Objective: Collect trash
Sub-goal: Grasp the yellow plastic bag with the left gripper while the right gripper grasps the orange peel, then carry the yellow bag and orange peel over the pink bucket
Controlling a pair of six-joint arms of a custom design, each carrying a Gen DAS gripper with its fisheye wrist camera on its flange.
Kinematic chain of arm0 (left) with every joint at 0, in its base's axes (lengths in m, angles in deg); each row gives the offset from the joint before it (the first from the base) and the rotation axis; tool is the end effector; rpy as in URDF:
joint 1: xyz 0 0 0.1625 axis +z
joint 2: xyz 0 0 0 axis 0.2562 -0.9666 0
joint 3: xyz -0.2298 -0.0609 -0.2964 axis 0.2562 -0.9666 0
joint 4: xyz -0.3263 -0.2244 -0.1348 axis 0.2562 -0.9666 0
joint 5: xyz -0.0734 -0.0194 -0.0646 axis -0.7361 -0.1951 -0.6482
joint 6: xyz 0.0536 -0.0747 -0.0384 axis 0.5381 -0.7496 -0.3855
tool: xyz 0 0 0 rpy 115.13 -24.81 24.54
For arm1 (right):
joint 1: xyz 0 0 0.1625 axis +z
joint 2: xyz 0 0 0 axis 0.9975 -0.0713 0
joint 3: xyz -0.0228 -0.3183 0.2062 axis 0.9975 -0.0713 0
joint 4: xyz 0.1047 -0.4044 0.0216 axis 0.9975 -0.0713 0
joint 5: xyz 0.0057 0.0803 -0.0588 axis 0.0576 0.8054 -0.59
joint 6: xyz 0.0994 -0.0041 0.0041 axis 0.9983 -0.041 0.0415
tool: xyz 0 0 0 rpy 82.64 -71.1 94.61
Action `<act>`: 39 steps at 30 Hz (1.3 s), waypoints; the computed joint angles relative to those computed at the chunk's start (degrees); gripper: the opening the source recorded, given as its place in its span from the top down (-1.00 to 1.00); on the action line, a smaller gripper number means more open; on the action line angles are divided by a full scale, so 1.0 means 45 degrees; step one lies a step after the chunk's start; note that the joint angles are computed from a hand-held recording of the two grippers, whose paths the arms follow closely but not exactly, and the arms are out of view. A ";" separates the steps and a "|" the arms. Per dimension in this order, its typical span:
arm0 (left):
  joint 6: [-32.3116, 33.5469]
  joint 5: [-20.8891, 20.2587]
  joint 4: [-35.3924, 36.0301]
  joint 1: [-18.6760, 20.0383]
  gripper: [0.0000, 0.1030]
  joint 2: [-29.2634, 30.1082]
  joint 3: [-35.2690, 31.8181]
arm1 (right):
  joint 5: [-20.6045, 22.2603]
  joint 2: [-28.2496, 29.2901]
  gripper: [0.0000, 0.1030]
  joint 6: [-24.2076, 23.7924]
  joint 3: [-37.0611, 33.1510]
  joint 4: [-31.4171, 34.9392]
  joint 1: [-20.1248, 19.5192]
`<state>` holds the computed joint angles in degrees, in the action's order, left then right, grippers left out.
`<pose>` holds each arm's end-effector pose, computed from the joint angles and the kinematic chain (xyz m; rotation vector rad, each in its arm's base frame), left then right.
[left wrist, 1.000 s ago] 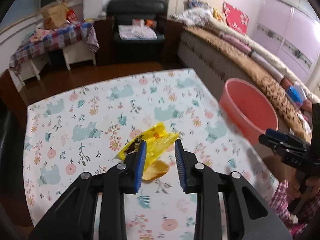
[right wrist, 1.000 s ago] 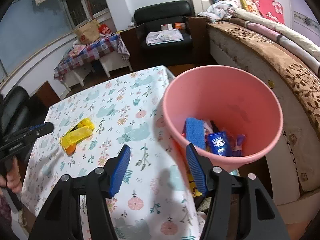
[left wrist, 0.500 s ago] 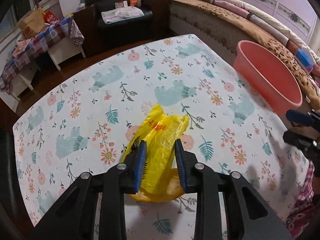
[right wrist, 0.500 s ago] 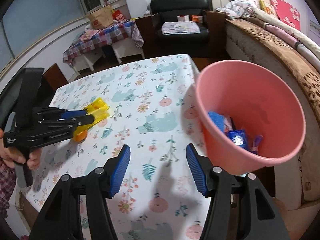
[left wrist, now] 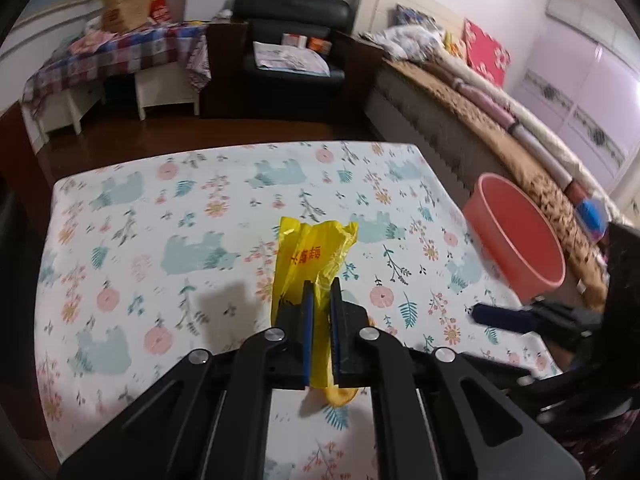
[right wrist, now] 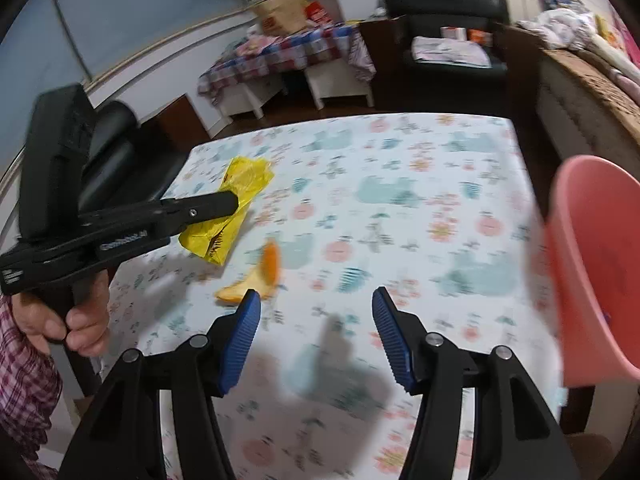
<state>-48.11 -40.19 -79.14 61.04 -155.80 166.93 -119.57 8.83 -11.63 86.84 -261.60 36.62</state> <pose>0.0695 -0.4056 0.2890 0.7813 2.5862 -0.6196 0.3110 -0.3393 -0.1192 0.4631 -2.5984 0.7379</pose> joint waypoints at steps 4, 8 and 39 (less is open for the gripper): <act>-0.0119 -0.0134 -0.0002 0.0222 0.88 -0.0624 0.0177 | 0.0330 0.0481 -0.12 -0.0120 -0.0973 0.0937 0.0010; -0.0388 -0.0464 0.0134 0.0628 0.88 -0.0937 0.0138 | 0.0133 0.1052 -0.04 -0.0245 -0.1920 0.1621 -0.0069; -0.2409 -0.1132 0.0521 -0.1218 0.88 -0.2519 0.1610 | -0.2783 -0.0771 0.90 0.0418 0.0774 -0.1347 0.0525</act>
